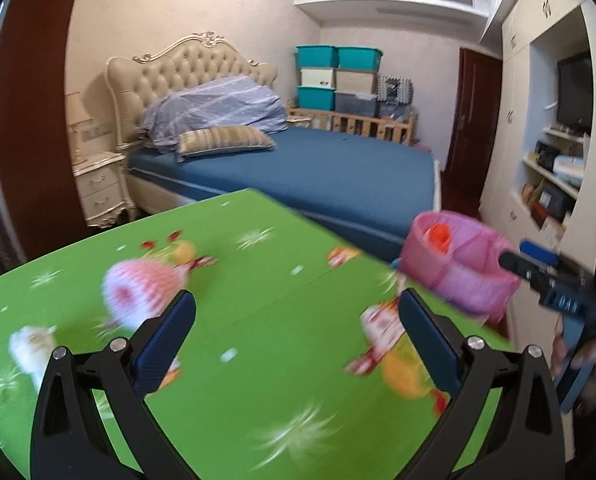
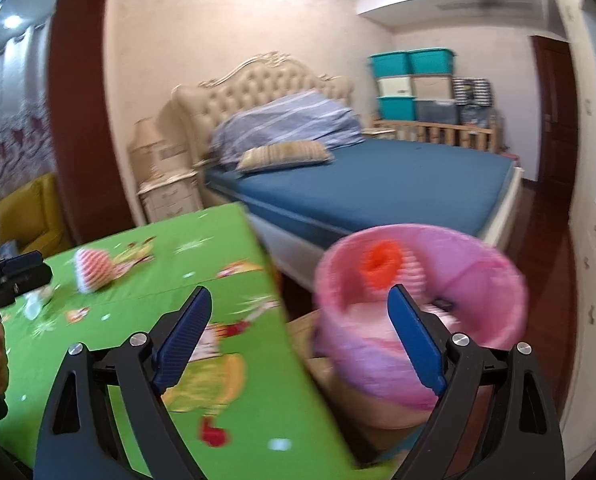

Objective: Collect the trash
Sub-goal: 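Move both tools back over the table, then grasp the white tissue with the left tool while the right tool grasps a pink foam net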

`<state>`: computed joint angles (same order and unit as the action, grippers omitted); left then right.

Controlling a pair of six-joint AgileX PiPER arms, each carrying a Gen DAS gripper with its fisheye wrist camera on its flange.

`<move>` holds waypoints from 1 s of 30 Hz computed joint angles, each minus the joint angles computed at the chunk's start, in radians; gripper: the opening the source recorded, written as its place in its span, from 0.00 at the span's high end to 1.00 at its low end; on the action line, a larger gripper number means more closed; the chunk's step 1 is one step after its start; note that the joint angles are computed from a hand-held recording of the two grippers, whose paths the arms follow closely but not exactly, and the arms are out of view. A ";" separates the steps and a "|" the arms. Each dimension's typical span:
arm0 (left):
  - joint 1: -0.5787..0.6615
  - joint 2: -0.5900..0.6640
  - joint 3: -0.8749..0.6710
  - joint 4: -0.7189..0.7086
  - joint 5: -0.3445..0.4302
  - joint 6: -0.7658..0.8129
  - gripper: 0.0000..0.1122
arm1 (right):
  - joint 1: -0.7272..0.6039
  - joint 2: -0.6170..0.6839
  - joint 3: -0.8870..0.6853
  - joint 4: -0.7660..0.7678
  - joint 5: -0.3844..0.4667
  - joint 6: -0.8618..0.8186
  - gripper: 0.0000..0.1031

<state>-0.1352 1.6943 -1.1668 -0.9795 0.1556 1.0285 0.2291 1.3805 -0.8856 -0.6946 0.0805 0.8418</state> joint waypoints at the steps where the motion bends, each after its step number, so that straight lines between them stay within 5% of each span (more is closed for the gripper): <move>1: 0.012 -0.014 0.033 -0.036 -0.011 0.048 0.13 | 0.031 0.014 -0.013 -0.068 0.014 0.071 0.18; 6: 0.139 -0.072 0.154 -0.164 -0.021 0.192 0.13 | 0.197 0.109 -0.106 -0.114 0.065 0.128 0.18; 14: 0.411 -0.091 0.220 -0.388 0.015 0.395 0.13 | 0.397 0.291 -0.326 0.048 0.154 -0.051 0.18; 22: 0.577 -0.051 0.169 -0.126 0.071 0.130 0.13 | 0.496 0.493 -0.622 0.281 0.317 -0.327 0.18; 30: 0.550 0.023 0.059 0.186 0.090 -0.223 0.13 | 0.527 0.751 -1.053 0.407 0.536 -0.505 0.21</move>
<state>0.4147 1.7178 -1.1079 -0.7940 0.2454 0.8060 0.7563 2.1319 -1.9385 -0.2877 0.6165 0.3372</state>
